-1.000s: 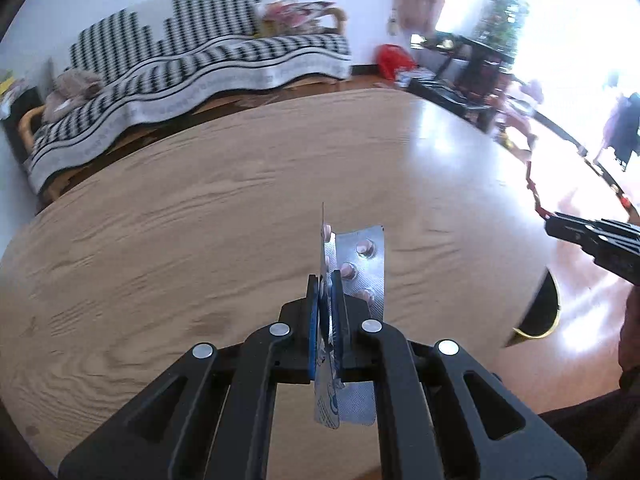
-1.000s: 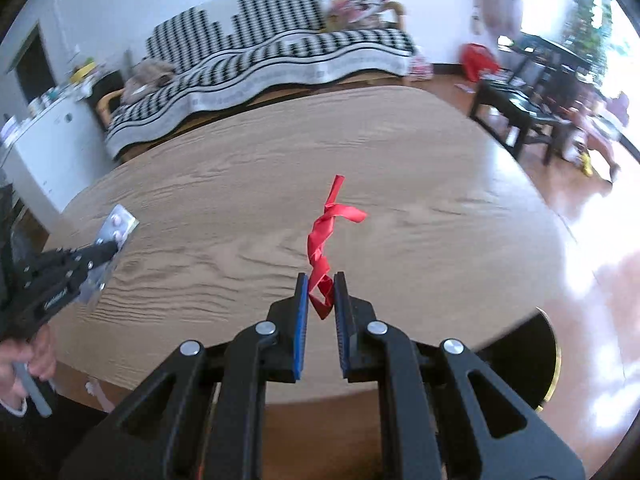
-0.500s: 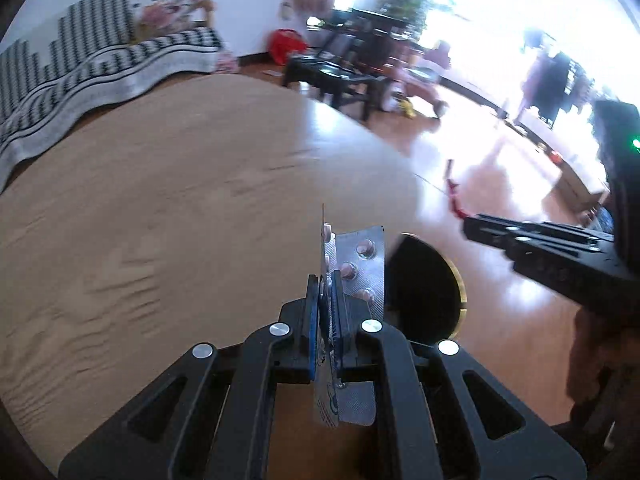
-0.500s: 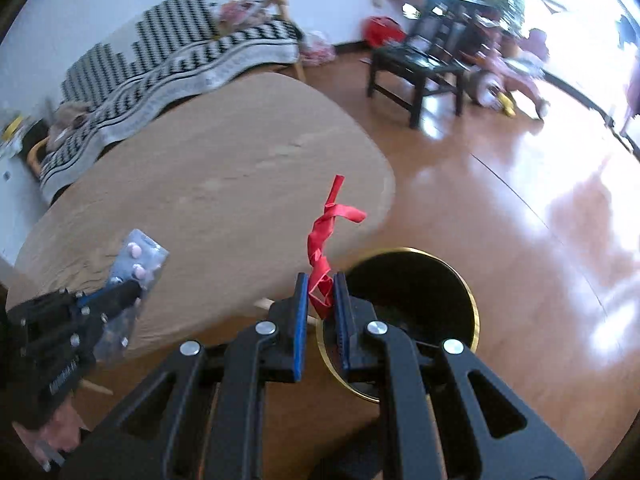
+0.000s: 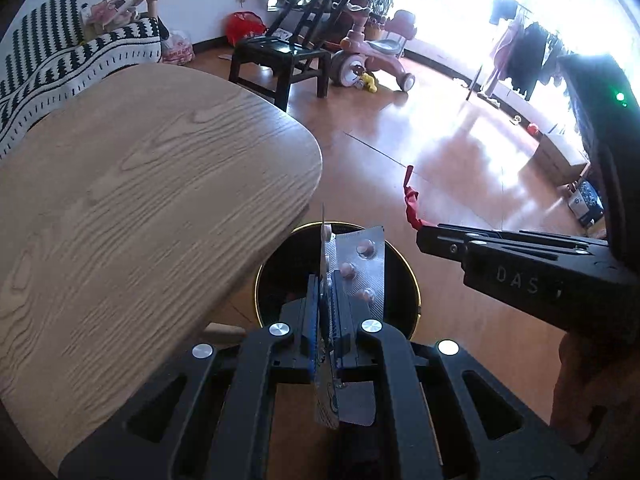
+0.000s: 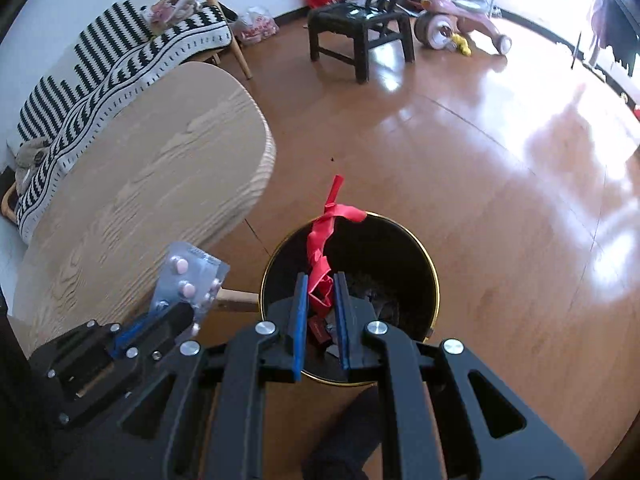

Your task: Collect trash

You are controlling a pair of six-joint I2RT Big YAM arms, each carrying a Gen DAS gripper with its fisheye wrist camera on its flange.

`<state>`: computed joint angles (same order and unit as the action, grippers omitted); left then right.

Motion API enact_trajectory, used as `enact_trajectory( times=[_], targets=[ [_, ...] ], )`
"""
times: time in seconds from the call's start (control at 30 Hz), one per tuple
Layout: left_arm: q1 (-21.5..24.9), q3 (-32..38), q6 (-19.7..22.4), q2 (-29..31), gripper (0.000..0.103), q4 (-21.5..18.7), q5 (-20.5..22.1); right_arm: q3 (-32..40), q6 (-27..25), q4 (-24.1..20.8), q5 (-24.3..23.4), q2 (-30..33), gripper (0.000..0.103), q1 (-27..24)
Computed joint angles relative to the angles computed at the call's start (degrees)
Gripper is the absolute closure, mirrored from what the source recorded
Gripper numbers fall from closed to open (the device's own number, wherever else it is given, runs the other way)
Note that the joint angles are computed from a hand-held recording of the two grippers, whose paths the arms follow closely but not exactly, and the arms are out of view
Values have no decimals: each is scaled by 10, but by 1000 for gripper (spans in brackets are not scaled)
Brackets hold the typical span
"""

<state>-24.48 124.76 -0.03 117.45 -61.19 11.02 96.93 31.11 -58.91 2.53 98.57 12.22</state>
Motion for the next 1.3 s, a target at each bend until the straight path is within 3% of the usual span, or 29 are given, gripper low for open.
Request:
enact_trajectory(
  times=[0.7, 0.73, 0.77, 0.8, 0.83, 0.87, 0.9, 0.93, 1.03, 1.2, 1.3],
  targets=[
    [-3, 68, -5, 51, 97, -36, 18, 3, 40, -3, -20, 4, 89, -28],
    [-4, 72, -7, 55, 97, -37, 20, 3, 46, -6, -19, 4, 88, -29],
    [-4, 75, -6, 57, 96, -39, 21, -2, 52, -3, -17, 0, 79, -29],
    [-3, 80, -5, 60, 95, -43, 24, -6, 57, -1, -14, -2, 59, -30],
    [-3, 82, -4, 62, 90, -46, 25, -10, 60, 4, -9, -7, 46, -30],
    [-2, 80, -5, 60, 74, -44, 26, -12, 60, 8, -1, -10, 34, -29],
    [-2, 80, -8, 60, 52, -43, 27, -14, 61, 12, 8, -14, 34, -28],
    [-1, 70, -15, 54, 45, -31, 32, -14, 62, 14, 14, -17, 34, -26],
    [3, 65, -19, 46, 34, -26, 47, -11, 67, 19, 22, -22, 32, -22],
    [30, 5, -7, -14, 14, 4, 47, 23, 42, 37, 70, -24, 19, 12],
    [65, -52, 16, -69, 11, 34, 11, 65, 20, 41, 85, -9, 15, 44]
  ],
)
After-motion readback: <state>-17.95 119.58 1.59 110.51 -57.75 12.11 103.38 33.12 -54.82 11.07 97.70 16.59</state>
